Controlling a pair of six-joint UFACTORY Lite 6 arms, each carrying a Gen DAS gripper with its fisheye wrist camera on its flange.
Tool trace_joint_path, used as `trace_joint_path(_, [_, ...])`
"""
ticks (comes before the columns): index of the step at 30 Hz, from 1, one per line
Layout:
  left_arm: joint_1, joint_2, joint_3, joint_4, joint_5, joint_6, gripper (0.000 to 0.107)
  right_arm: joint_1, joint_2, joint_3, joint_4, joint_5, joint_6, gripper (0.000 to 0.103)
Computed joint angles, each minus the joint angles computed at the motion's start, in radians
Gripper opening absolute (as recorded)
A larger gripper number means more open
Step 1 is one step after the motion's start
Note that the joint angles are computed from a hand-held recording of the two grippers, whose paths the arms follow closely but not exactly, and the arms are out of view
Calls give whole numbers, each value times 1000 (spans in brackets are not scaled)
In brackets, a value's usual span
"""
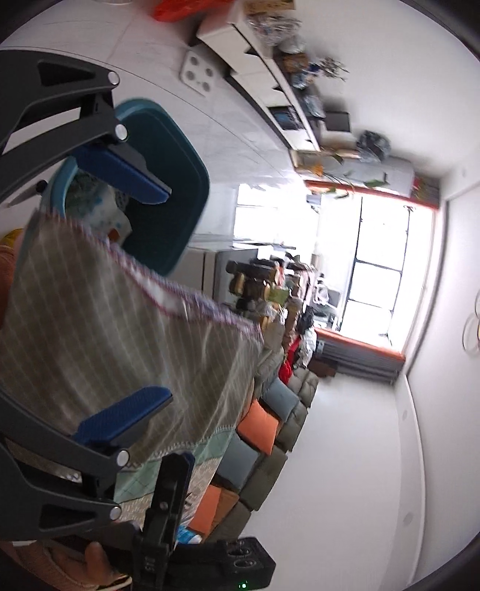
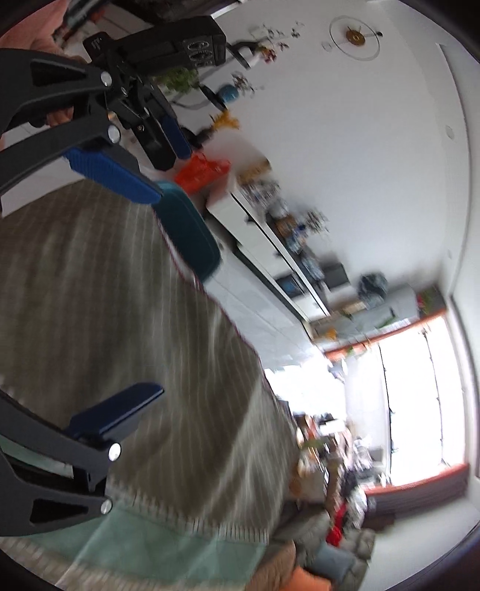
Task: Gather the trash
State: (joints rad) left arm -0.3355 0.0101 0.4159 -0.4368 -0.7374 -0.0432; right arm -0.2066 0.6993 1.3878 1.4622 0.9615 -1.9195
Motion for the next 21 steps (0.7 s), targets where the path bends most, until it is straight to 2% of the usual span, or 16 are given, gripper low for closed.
trace_joint_path(4, [-130, 117, 128, -113, -19, 71, 99, -107, -86, -132, 94, -25, -120, 99])
trace_joint_path(9, [-264, 279, 332, -256, -8, 182, 99, -245, -123, -218, 209, -65, -221, 99])
trace_joint_path(14, [-348, 395, 501, -349, 15, 278, 99, -358, -134, -276, 343, -80, -342, 99])
trace_joint_path(21, [-437, 507, 658, -515, -15, 438, 99, -452, -172, -366, 496, -62, -539, 99])
